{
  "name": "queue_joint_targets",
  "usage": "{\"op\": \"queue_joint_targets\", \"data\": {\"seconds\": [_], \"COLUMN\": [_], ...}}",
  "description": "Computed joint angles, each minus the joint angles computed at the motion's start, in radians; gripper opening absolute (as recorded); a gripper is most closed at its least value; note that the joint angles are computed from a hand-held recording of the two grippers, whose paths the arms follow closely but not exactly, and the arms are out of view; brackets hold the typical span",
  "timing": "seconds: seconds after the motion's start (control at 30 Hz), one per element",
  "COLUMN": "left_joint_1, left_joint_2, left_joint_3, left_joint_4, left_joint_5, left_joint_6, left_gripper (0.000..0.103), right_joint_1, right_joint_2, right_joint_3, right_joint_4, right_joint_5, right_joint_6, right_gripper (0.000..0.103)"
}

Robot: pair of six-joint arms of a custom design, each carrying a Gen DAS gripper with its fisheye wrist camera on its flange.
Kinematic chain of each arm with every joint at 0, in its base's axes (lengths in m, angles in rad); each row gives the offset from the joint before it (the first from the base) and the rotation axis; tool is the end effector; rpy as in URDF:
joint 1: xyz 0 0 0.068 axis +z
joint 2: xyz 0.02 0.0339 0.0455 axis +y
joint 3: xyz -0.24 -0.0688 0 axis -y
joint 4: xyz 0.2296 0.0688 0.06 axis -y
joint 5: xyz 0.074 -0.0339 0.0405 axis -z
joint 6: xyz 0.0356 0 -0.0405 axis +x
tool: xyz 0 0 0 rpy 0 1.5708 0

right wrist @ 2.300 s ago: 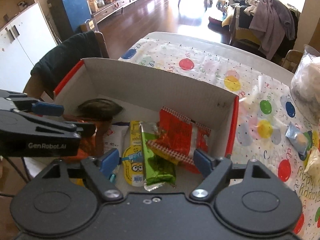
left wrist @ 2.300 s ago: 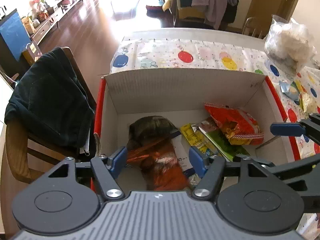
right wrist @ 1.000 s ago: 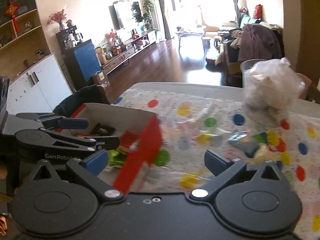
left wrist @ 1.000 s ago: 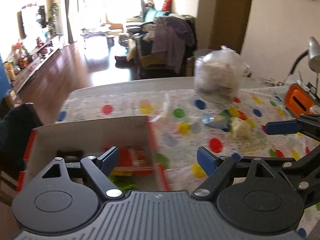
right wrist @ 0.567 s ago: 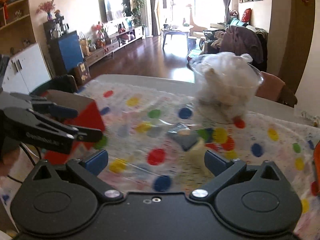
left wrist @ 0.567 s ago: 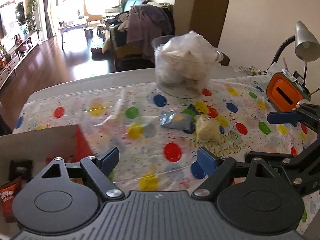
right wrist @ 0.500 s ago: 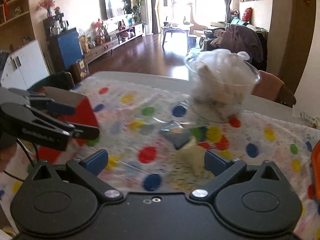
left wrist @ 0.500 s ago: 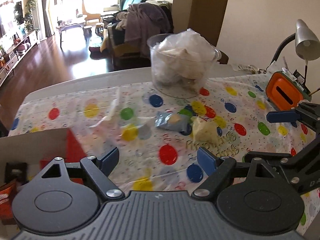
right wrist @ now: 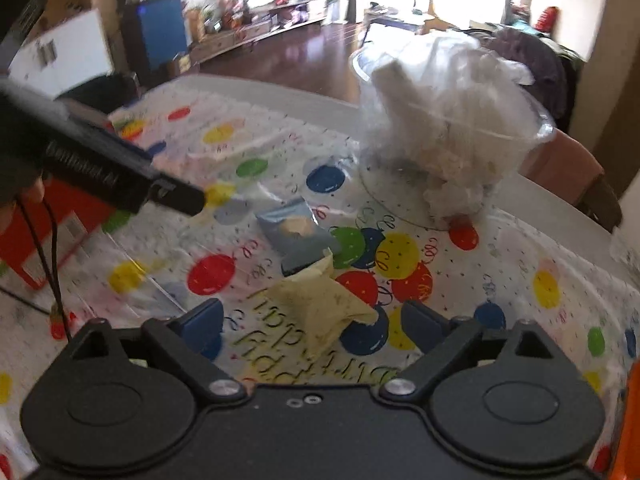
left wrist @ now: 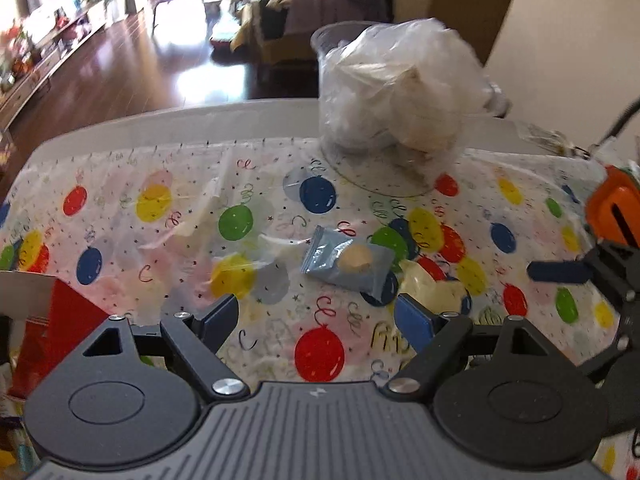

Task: Organize snacks
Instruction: 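Move both open tools back from the box to the remaining snacks, then grasp the blue cookie packet with left tool while right tool grasps the cream packet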

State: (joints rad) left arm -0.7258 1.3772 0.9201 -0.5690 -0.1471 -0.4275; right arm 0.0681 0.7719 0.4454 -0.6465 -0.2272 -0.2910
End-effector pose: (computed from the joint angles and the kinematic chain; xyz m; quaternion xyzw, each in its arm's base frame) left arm 0.2001 -0.1706 0.2081 0.1232 0.9528 -0.0869 0.2635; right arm 0.1450 0.0179 0.1743 -0.2024 0.9283 0.0751 0.3028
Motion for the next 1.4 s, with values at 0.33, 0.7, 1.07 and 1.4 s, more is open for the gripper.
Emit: {"op": "queue_joint_targets", "data": {"seconds": [0.33, 0.7, 1.07, 1.4], "left_joint_1": [0.085, 0.103, 0.07, 0.03], "left_joint_2": [0.313, 0.55, 0.699, 0.754], "left_joint_3": [0.246, 0.474, 0.57, 0.614], "left_joint_4": [-0.045, -0.122, -0.127, -0.164], "left_joint_5": [0.144, 0.201, 0.141, 0.035], "left_joint_6": [-0.158, -0.321, -0.42, -0.418], "left_gripper": [0.085, 0.085, 0.085, 0.072], "right_joint_1": [0.012, 0.012, -0.113, -0.225], "right_joint_2": [0.419, 0.51, 0.342, 0.19], "right_joint_3": [0.035, 0.051, -0.01, -0.03], "right_joint_4": [0.278, 0.319, 0.192, 0.083], "right_joint_5": [-0.013, -0.035, -0.12, -0.18], "right_joint_6": [-0.2, -0.287, -0.275, -0.297], "right_gripper": [0.074, 0.038, 0.027, 0.026]}}
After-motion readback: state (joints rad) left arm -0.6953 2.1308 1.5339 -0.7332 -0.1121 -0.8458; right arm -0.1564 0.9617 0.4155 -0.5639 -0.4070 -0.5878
